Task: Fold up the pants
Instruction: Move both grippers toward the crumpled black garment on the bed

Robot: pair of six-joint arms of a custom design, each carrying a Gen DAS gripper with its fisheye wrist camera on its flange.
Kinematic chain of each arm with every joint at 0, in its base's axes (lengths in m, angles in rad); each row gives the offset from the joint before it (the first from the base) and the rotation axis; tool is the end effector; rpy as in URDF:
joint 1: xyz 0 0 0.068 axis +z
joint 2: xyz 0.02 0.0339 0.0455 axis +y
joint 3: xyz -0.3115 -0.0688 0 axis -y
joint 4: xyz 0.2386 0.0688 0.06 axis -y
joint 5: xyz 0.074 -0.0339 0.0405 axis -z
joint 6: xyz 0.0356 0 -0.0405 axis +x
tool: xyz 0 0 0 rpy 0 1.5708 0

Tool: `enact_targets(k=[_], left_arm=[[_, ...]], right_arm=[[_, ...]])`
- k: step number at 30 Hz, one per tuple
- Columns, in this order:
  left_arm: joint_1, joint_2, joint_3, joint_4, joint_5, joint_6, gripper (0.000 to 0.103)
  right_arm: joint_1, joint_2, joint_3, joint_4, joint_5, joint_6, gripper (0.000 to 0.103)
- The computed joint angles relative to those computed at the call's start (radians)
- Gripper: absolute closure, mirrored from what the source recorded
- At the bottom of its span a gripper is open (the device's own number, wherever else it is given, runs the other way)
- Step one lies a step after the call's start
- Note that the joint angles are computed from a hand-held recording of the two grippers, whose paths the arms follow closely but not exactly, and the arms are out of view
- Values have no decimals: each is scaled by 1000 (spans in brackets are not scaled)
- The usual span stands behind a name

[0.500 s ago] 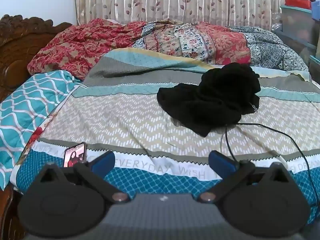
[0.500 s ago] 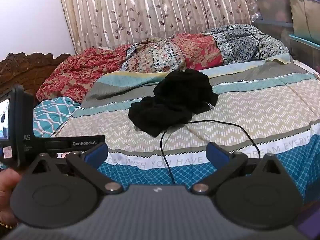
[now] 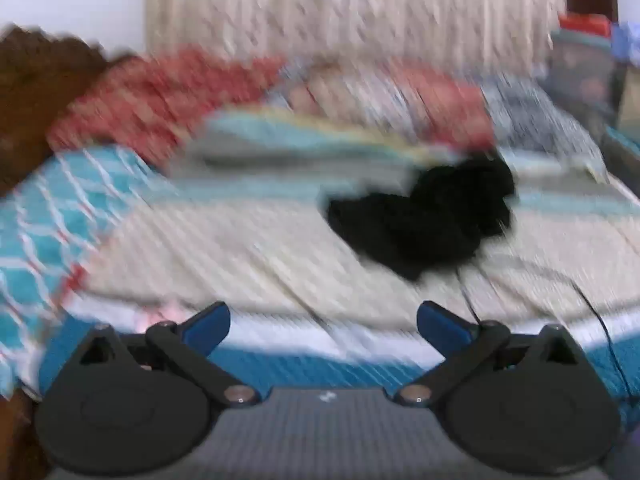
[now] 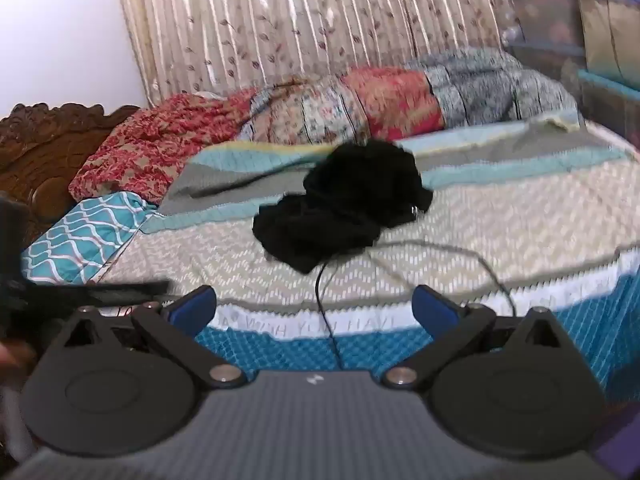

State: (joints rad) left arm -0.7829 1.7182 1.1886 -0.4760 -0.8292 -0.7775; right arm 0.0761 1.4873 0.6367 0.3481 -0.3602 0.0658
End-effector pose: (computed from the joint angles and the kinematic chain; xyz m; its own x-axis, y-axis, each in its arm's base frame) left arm 0.2698 -0.2314 0.2701 -0.5645 -0.1068 -0.8185 -0.2799 0.9576 0.0681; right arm 0.2887 0.0346 0.2325 -0.5041 0.0233 -0.8633 -0.3467 0.9101 0.2270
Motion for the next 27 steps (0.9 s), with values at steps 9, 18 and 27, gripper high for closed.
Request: enact_targets(k=[9, 18, 27], left_arm=[[-51, -363, -37, -2, -408, 85, 0], [-18, -40, -214, 323, 304, -265, 14], [-115, -12, -135, 270, 172, -100, 0]], right_arm=[[-196, -188, -15, 362, -222, 253, 0], [-151, -106, -45, 115, -326, 265, 0], [-181, -150, -69, 1, -329, 225, 0]])
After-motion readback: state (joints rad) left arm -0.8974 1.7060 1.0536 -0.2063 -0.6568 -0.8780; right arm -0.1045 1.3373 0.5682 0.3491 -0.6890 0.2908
